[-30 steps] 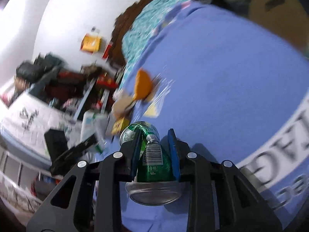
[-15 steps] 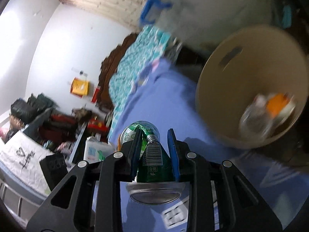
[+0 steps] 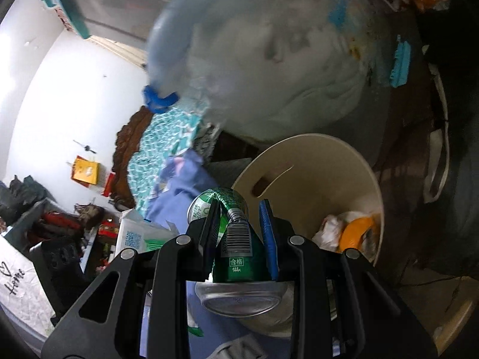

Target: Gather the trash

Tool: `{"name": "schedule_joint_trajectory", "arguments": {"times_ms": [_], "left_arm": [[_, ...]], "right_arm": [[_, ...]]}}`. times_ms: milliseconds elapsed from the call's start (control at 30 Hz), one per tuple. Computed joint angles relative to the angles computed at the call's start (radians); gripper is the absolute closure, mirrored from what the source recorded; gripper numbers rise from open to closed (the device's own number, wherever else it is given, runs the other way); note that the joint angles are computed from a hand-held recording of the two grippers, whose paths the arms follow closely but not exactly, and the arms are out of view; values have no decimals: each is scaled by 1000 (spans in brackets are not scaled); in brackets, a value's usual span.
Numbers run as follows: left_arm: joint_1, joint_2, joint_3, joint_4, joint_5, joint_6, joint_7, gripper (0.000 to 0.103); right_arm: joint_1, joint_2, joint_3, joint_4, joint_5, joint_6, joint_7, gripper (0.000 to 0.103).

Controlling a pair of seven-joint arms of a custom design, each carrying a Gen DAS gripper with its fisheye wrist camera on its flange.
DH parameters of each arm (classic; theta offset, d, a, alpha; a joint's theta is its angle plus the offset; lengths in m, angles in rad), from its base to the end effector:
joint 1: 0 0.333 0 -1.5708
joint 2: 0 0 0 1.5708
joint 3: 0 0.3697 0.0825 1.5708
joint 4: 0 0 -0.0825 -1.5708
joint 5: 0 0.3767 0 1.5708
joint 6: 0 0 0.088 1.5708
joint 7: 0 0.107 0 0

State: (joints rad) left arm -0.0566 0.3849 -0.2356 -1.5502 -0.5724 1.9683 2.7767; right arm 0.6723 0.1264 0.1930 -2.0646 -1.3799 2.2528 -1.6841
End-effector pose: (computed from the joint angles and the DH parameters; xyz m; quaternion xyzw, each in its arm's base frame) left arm 0.6587 -0.2073 0.5022 0.1467 -0.9411 0.2940 0.0806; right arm 0.4061 0.4291 0.4551 -0.1407 0.8555 -0.1714 0.4678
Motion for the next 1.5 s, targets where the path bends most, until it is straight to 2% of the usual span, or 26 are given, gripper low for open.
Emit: {"name": "schedule_joint_trajectory", "arguments": {"times_ms": [200,267,300,333,367,433,600,933,1067,1233,1400,1500], "left_arm": [[-36,31,-10,14,29,18,-33,70],[-43,28,-15,-1,28,40,-31,53],[-44,23,-17,-12,24,53,-25,48],[-44,18,-19,-23,21,65,-17,36],[-47,12,-20,-36,18,88,-9,33],[-47,2,-21,-53,12,110,3,33],[-13,-8,-14,-30,-30,78,10,33],[119,-12,35,37,-114,-49,24,33],[174,18,68,78,-93,-78,19,33],[255,63,92,137,-79,-118,11,33],[346,138,110,247,-80,-137,-25,33],[395,220,113,368,-72,-154,-102,33]], "right_arm": [[-12,-8,-4,-13,52,0,-53,73],[-16,-13,-5,-27,49,5,-45,71],[-17,-15,-4,-31,54,0,-40,70],[-18,-15,-3,-32,66,-4,-39,55],[-18,-14,-3,-30,74,-8,-39,41],[-8,-13,4,-25,85,-52,-35,40],[10,-14,15,-2,103,-100,-76,40],[41,39,10,99,65,-94,-121,40],[55,93,-8,179,42,-52,-164,40],[72,215,-54,349,48,55,-275,40],[78,384,-87,589,136,171,-477,40],[70,528,-79,801,235,223,-655,40]]}}
